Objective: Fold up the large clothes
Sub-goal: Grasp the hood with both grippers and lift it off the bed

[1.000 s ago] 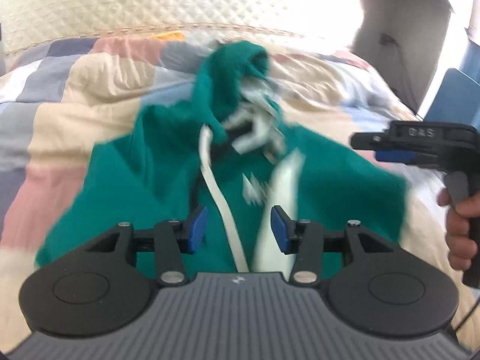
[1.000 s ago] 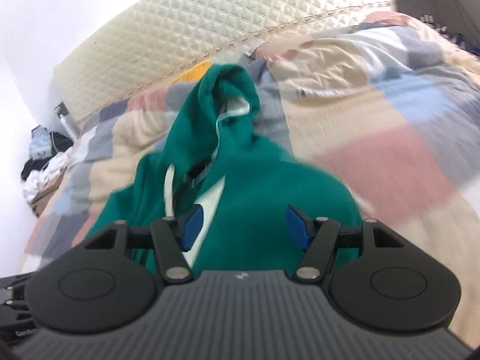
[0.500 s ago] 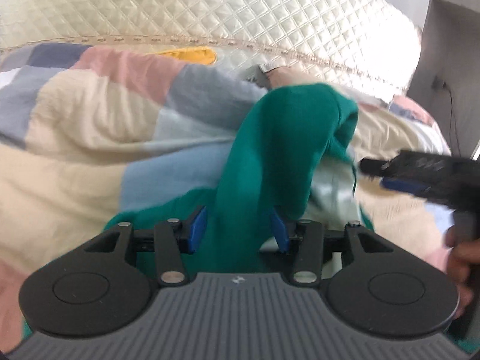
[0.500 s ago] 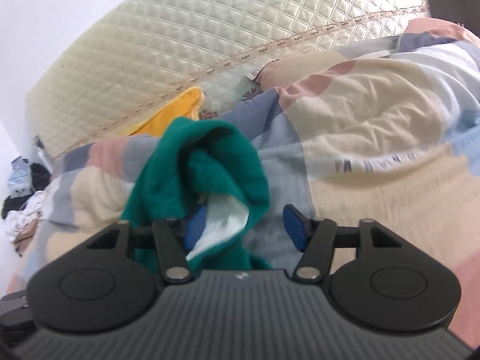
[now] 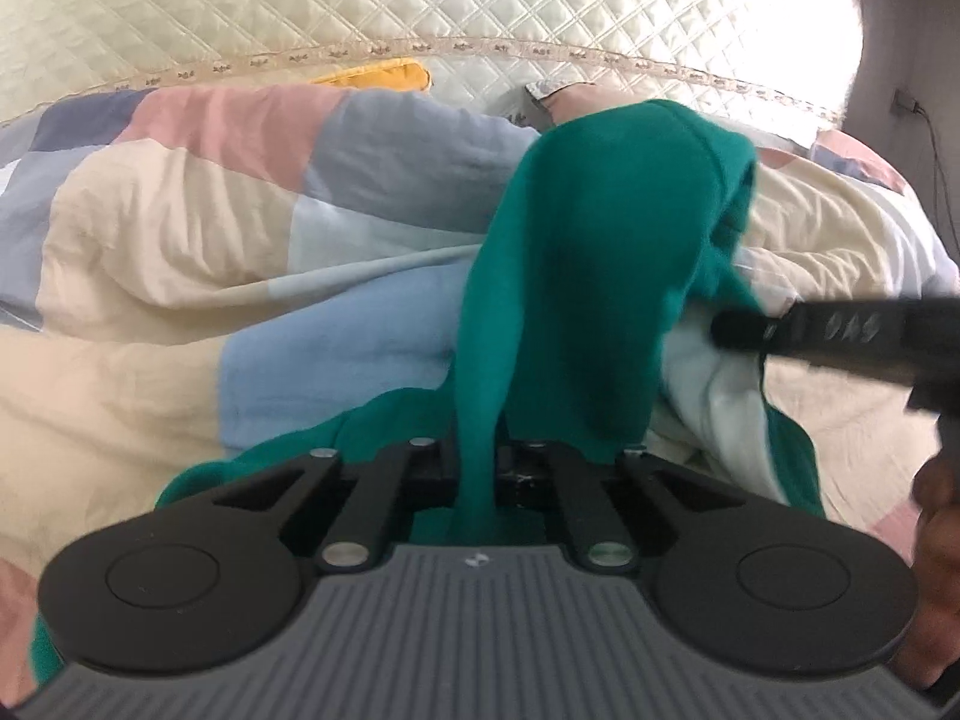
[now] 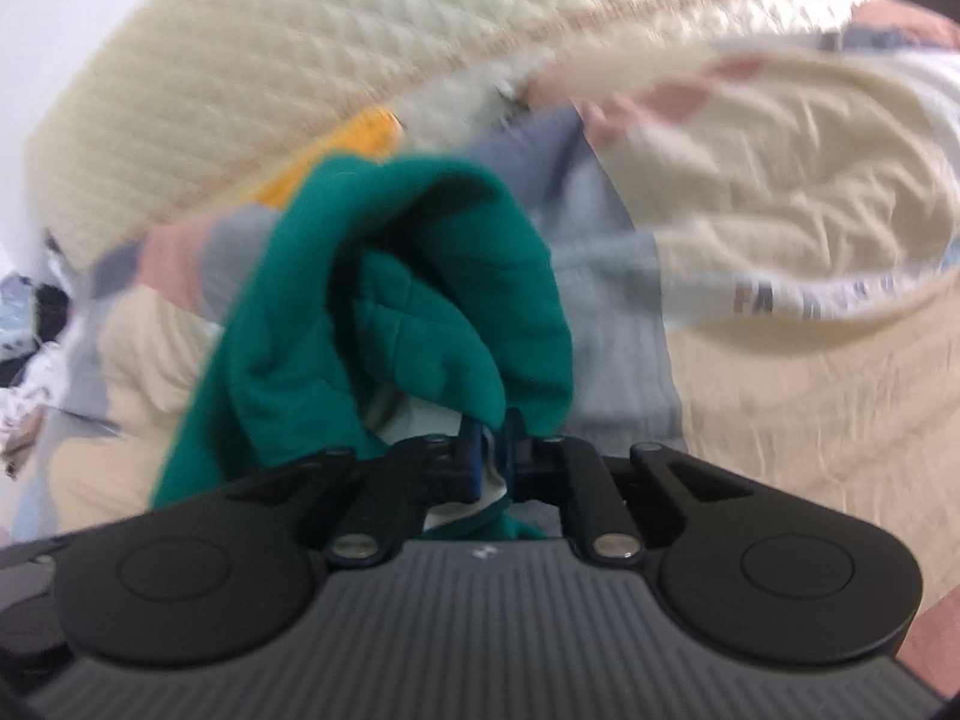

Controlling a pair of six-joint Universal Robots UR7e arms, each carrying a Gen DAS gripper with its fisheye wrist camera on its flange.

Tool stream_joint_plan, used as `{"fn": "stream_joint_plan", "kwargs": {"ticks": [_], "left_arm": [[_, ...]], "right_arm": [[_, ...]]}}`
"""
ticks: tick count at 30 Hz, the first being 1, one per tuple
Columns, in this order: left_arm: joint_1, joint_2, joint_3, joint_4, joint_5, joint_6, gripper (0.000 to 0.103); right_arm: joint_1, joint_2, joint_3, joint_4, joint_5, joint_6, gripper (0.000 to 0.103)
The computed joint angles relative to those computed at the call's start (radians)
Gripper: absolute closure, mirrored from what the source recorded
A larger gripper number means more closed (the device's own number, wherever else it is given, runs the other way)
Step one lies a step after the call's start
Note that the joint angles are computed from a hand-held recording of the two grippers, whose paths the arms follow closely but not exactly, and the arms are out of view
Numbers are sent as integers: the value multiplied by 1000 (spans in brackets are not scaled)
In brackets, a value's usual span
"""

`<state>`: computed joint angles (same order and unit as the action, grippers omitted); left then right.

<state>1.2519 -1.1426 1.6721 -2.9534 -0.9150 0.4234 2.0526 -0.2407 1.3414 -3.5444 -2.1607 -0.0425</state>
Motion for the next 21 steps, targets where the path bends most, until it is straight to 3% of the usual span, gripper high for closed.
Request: {"fn": "stream_joint_plan", "kwargs": {"ticks": [6, 10, 12, 17, 21], "left_arm": [[-49, -163, 132, 48, 21, -82, 98], [-93, -329, 241, 91, 20, -139, 98], [-124, -418, 301, 117, 31, -154, 98], [-233, -690, 466, 233, 62, -255, 98], [-382, -966, 603, 430, 140, -409, 98]], "right_arm": [[60, -72, 122, -151, 0, -95, 95], [119, -145, 225, -197, -10, -104, 95], [162, -167, 272, -246, -19, -154, 95], [291, -196, 389, -422, -39, -257, 96], [416, -201, 480, -521, -96, -281, 96]]}}
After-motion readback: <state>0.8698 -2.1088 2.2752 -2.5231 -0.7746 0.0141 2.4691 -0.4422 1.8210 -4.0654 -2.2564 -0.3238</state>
